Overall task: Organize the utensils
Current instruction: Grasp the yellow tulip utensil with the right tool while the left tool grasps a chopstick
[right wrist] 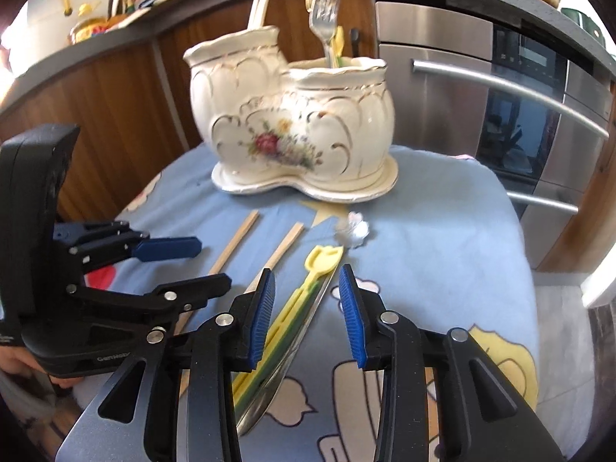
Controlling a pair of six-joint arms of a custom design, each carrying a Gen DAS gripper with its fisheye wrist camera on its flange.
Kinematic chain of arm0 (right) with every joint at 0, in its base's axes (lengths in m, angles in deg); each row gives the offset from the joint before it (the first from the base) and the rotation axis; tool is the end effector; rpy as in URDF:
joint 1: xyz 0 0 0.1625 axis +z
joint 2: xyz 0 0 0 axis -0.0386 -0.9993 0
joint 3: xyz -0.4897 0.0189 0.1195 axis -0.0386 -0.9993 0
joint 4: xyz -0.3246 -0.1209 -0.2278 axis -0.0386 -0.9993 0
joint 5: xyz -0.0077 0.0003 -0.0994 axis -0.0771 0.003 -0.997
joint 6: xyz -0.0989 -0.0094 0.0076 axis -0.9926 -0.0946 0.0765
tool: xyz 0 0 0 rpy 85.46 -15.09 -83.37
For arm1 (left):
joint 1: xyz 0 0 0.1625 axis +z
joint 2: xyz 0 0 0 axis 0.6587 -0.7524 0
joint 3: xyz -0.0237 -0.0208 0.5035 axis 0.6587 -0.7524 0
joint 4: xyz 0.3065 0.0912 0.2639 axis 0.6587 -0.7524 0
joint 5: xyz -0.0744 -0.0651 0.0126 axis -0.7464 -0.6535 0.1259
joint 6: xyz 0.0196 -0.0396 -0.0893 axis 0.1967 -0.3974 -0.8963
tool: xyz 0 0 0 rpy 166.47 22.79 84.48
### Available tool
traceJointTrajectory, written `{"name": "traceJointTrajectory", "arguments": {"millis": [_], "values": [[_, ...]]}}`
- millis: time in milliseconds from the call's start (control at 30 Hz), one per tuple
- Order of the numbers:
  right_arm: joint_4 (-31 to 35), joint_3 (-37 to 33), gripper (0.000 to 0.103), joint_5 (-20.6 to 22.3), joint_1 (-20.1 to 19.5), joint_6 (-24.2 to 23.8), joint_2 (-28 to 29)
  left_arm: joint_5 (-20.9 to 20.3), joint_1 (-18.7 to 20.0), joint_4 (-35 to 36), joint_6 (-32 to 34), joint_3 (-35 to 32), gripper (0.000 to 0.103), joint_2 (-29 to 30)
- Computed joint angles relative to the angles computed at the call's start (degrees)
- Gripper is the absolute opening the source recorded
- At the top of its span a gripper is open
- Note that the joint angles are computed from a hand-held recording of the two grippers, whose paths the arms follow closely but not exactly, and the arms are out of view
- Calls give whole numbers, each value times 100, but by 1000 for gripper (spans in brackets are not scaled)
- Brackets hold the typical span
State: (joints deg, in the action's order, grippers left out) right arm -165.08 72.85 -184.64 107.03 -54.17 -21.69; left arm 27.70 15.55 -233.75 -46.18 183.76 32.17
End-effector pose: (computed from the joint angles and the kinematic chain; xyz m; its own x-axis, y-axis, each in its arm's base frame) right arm 0.2538 -0.5207 0.0245 -0.6201 -0.6483 0.4417 -0.7797 0.5717 -0.2556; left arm -0.0911 -0.5273 0.1757 -0.6929 0.0388 -0.7200 0.4899 0.7580 -0.4306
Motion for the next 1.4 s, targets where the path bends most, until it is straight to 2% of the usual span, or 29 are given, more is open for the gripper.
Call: {"name": "traceJointTrajectory", "arguments": {"millis": [300, 367, 500, 600, 733, 933, 1133, 1400], "values": [[559, -164, 36, -492, 167, -121, 100, 109, 18, -142, 96, 2, 30, 64], [524, -171, 35, -629, 218, -205, 145, 56, 41, -145, 91, 7, 29, 27], [420, -151, 20, -773, 273, -362, 179, 44, 49, -149, 101, 14, 29, 8], [608, -117, 11, -722, 230, -330, 64, 19, 52, -147, 87, 25, 29, -15], [913, -104, 11, -629, 139, -238, -152, 14, 41, -137, 62, 94, 29, -89], [1066, -203, 11, -974, 118, -356, -314, 37, 37, -121, 89, 96, 29, -93], [2215, -644, 11, -1549, 144, -602, -350, 108, 12, -112, 194, 75, 26, -40], [4611, -1590, 12, -2216, 386, -485, -296, 42, -6, 16, 439, 41, 16, -49]]}}
